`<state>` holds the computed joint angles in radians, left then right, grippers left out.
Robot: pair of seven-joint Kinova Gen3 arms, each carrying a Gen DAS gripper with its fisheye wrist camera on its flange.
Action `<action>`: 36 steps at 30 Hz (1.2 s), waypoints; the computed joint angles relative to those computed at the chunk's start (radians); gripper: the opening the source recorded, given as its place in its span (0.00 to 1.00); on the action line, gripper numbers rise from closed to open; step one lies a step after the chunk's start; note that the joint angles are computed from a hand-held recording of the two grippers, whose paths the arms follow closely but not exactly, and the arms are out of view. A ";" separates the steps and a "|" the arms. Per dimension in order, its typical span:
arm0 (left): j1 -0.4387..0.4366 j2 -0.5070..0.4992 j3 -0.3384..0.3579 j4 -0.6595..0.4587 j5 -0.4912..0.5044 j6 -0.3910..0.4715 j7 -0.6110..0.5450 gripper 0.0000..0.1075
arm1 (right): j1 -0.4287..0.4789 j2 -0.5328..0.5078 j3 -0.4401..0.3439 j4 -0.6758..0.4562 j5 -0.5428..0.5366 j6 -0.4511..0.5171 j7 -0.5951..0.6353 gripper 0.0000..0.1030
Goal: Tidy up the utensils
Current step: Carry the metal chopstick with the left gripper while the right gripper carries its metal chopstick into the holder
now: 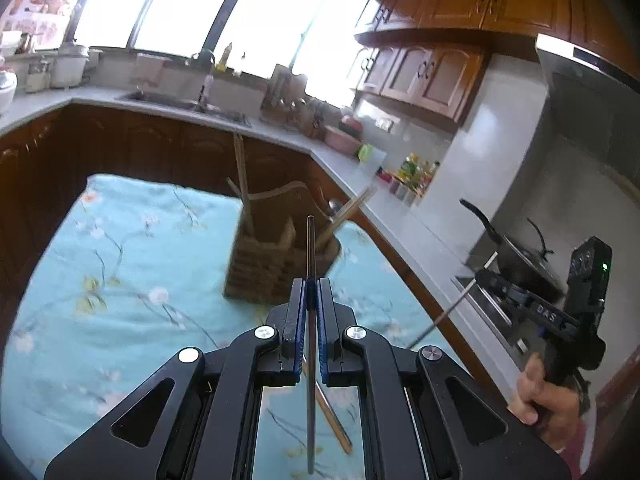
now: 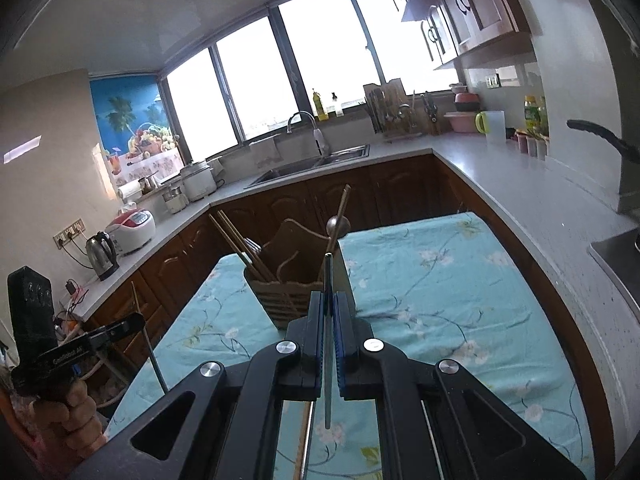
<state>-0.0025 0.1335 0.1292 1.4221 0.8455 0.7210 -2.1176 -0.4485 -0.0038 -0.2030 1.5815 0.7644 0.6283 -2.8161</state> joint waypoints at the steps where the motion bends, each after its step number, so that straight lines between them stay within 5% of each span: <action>1: 0.003 0.006 -0.001 -0.011 -0.005 -0.013 0.004 0.04 | 0.001 0.008 0.002 -0.014 0.004 0.000 0.004 0.05; 9: 0.034 0.074 0.019 -0.144 -0.134 -0.144 0.096 0.04 | -0.012 0.068 0.047 -0.127 0.005 -0.014 0.049 0.05; 14: 0.032 0.118 0.077 -0.204 -0.150 -0.287 0.054 0.04 | -0.029 0.115 0.093 -0.207 0.011 -0.032 0.061 0.05; 19: 0.086 0.192 0.077 -0.314 -0.287 -0.356 0.147 0.04 | -0.046 0.179 0.148 -0.309 -0.004 -0.040 0.086 0.05; 31: 0.267 0.369 -0.078 -0.472 -0.581 -0.468 0.454 0.04 | -0.066 0.308 0.268 -0.423 -0.125 -0.097 0.151 0.05; 36: 0.262 0.386 -0.058 -0.436 -0.637 -0.482 0.517 0.04 | -0.069 0.334 0.290 -0.398 -0.168 -0.132 0.153 0.05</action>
<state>0.2594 0.5194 0.0711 0.9861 0.2081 0.2391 -1.6002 -0.5176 0.3300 0.0867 1.1834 0.5959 0.4968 -2.6631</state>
